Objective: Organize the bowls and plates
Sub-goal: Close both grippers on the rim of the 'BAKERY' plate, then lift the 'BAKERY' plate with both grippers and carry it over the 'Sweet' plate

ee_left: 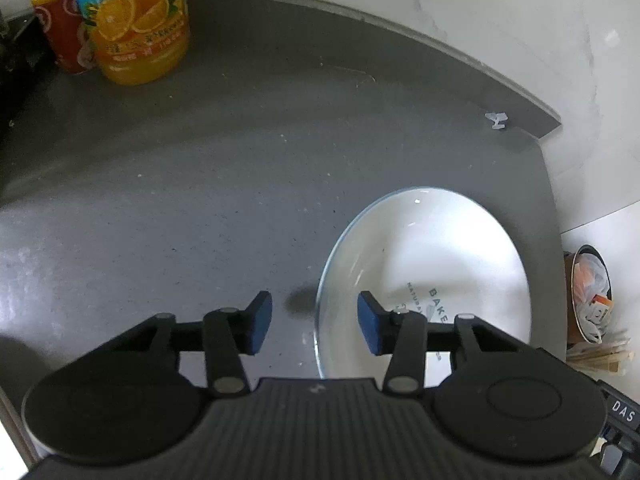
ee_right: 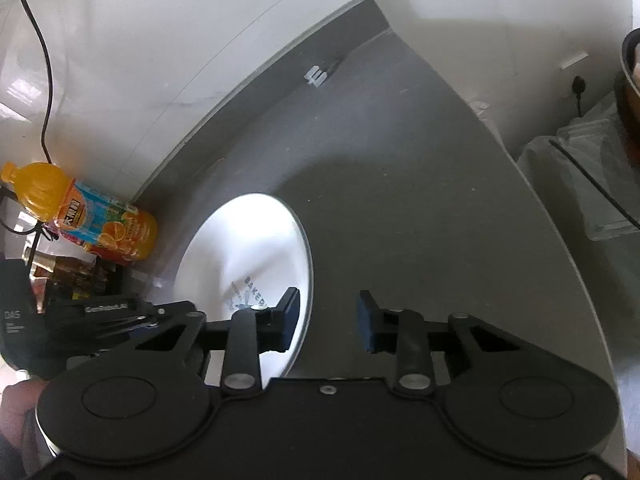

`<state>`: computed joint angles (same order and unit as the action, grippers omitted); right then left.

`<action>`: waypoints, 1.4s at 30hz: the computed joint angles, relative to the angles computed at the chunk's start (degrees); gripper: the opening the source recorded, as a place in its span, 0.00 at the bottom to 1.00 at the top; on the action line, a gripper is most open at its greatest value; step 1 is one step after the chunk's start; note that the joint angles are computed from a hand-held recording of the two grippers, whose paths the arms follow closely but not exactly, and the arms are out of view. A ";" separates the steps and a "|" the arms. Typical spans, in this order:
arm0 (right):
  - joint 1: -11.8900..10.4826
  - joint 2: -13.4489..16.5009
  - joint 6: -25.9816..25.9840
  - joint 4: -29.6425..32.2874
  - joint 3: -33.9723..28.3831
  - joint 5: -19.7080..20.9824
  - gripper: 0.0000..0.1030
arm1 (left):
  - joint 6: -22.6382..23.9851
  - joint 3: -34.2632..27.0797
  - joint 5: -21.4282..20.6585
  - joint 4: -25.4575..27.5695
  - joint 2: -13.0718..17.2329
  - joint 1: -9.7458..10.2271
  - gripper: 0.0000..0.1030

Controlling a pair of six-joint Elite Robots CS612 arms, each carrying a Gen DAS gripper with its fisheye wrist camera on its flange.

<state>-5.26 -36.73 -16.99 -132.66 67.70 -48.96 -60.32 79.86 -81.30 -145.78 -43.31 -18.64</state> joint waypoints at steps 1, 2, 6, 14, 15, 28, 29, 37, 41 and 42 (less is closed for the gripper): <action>0.08 0.20 -0.27 0.54 -0.36 0.15 0.29 | 0.10 -0.24 0.14 0.31 0.13 -0.03 0.42; 0.13 0.29 -0.68 1.14 -0.58 0.50 0.28 | 0.23 -0.48 -0.20 0.50 0.30 0.01 0.39; 0.29 0.72 -1.03 2.87 -1.61 1.67 0.27 | 0.00 -0.55 -1.31 0.28 0.60 0.10 0.24; 1.80 1.09 -5.59 9.31 -3.69 -1.80 0.20 | -0.55 0.25 -1.82 -2.09 0.46 0.05 0.15; 1.98 1.14 -6.90 10.67 -4.02 -3.02 0.14 | -0.27 0.05 -1.91 -1.82 0.52 0.07 0.15; 1.56 -1.81 -8.47 3.14 0.34 -3.23 0.10 | 2.16 0.36 -0.46 -4.19 -0.37 -0.31 0.14; 1.50 -2.08 -8.22 2.83 0.50 -3.25 0.10 | 2.19 0.57 -0.69 -5.06 -0.55 -0.29 0.14; 1.75 -4.47 -8.26 -1.03 2.81 -4.06 0.10 | 3.88 1.68 0.17 -6.54 -2.25 -0.47 0.14; 1.94 -5.03 -6.09 -3.41 3.67 -3.34 0.10 | 5.09 2.43 0.99 -7.76 -3.08 -0.37 0.14; 2.02 -5.25 -5.76 -3.74 3.92 -3.24 0.10 | 5.39 2.72 1.05 -8.26 -3.32 -0.30 0.14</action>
